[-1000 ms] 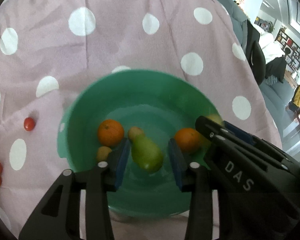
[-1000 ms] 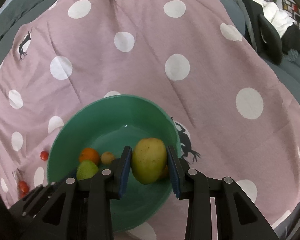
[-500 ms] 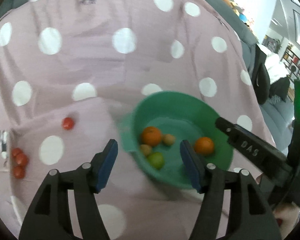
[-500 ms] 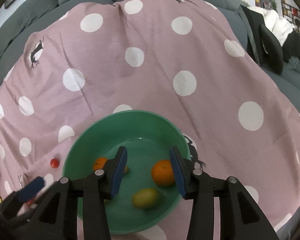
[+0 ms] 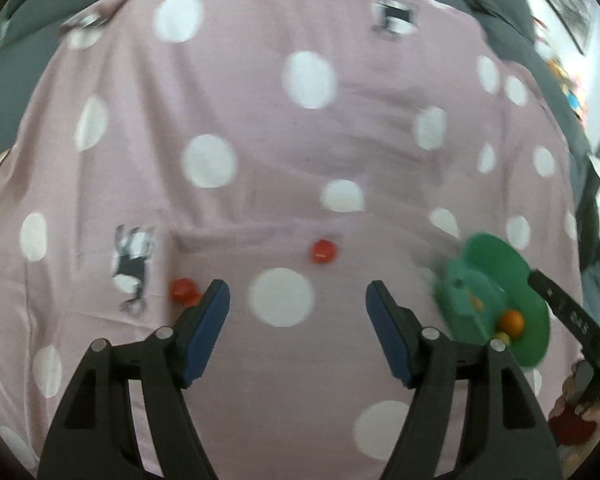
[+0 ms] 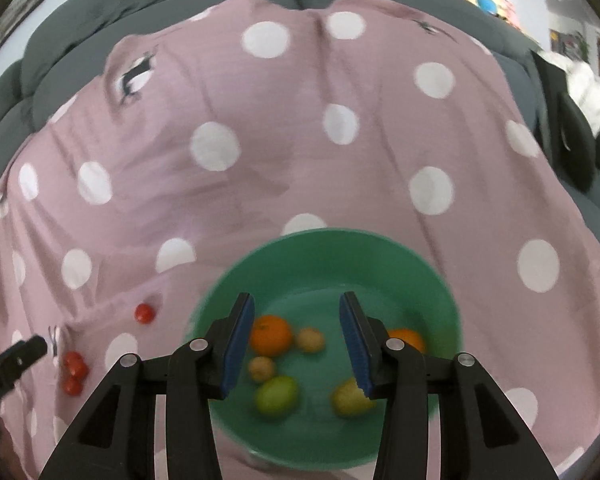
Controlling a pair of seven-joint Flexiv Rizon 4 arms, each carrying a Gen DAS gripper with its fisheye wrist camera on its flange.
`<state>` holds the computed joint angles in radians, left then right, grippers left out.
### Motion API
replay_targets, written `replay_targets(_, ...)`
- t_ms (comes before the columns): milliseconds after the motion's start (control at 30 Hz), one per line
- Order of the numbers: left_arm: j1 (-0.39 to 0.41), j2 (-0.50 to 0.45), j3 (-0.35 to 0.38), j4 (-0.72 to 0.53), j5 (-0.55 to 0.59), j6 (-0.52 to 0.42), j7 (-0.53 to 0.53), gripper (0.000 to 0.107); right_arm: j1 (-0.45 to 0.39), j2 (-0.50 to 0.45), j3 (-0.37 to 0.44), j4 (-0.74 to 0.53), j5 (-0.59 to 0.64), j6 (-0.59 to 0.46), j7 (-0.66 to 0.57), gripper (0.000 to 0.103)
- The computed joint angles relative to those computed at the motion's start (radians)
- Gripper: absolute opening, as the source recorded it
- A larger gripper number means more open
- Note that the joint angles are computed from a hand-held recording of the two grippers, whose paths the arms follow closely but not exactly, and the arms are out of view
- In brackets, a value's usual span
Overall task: Organize fruits
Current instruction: 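Move both open tools back to the red tomatoes on the cloth, then grasp a red tomato with the right tool while the left tool grasps another red tomato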
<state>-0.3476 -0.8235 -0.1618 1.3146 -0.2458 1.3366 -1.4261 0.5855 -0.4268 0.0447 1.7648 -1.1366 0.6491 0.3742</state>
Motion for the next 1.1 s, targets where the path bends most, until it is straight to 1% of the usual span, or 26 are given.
replay_targets(100, 0.026, 0.001, 0.002, 0.011, -0.009, 0.002, -0.004, 0.07, 0.002, -0.041, -0.004, -0.043, -0.003, 0.04, -0.045, 0.045)
replay_targets(200, 0.041, -0.006, 0.015, 0.008, -0.021, -0.007, -0.024, 0.069, 0.007, -0.082, -0.015, -0.084, 0.0, 0.105, -0.09, 0.045)
replay_targets(267, 0.055, -0.015, 0.018, 0.002, -0.034, -0.019, -0.045, 0.066, 0.011, -0.111, -0.027, -0.111, -0.005, 0.165, -0.105, 0.045)
replay_targets(333, 0.064, -0.022, 0.018, -0.009, -0.036, -0.046, -0.05, 0.058, 0.01, -0.138, -0.037, -0.135, 0.004, 0.236, -0.126, 0.045)
replay_targets(400, 0.072, -0.034, 0.004, -0.021, -0.037, -0.056, -0.038, 0.054, 0.013, -0.171, -0.046, -0.168, 0.037, 0.289, -0.157, 0.045)
replay_targets(467, 0.087, -0.053, -0.027, -0.039, -0.042, -0.079, 0.001, 0.053, 0.021, -0.208, -0.051, -0.212, 0.091, 0.312, -0.206, 0.045)
replay_targets(500, 0.088, -0.063, -0.033, -0.053, -0.046, -0.097, 0.013, 0.051, 0.024, -0.224, -0.052, -0.233, 0.121, 0.317, -0.238, 0.045)
replay_targets(533, 0.081, -0.08, -0.027, -0.083, -0.046, -0.142, 0.019, 0.049, 0.024, -0.247, -0.047, -0.265, 0.16, 0.316, -0.284, 0.045)
replay_targets(600, 0.054, -0.109, 0.015, -0.139, -0.031, -0.211, 0.001, 0.045, 0.026, -0.276, -0.046, -0.313, 0.223, 0.311, -0.348, 0.045)
replay_targets(700, 0.033, -0.144, 0.05, -0.2, -0.009, -0.274, -0.026, 0.042, 0.003, -0.342, -0.032, -0.41, 0.332, 0.348, -0.45, 0.045)
replay_targets(800, 0.031, -0.17, 0.054, -0.242, 0.0, -0.313, -0.039, 0.041, -0.03, -0.417, -0.001, -0.521, 0.451, 0.37, -0.546, 0.045)
replay_targets(867, 0.022, -0.188, 0.069, -0.275, 0.016, -0.343, -0.055, 0.038, -0.041, -0.469, 0.011, -0.601, 0.517, 0.349, -0.595, 0.045)
replay_targets(1000, 0.011, -0.221, 0.082, -0.333, 0.042, -0.391, -0.07, 0.035, -0.035, -0.539, 0.0, -0.708, 0.595, 0.279, -0.67, 0.045)
replay_targets(1100, 0.006, -0.227, 0.091, -0.346, 0.06, -0.39, -0.084, 0.034, -0.027, -0.572, -0.016, -0.759, 0.644, 0.244, -0.71, 0.045)
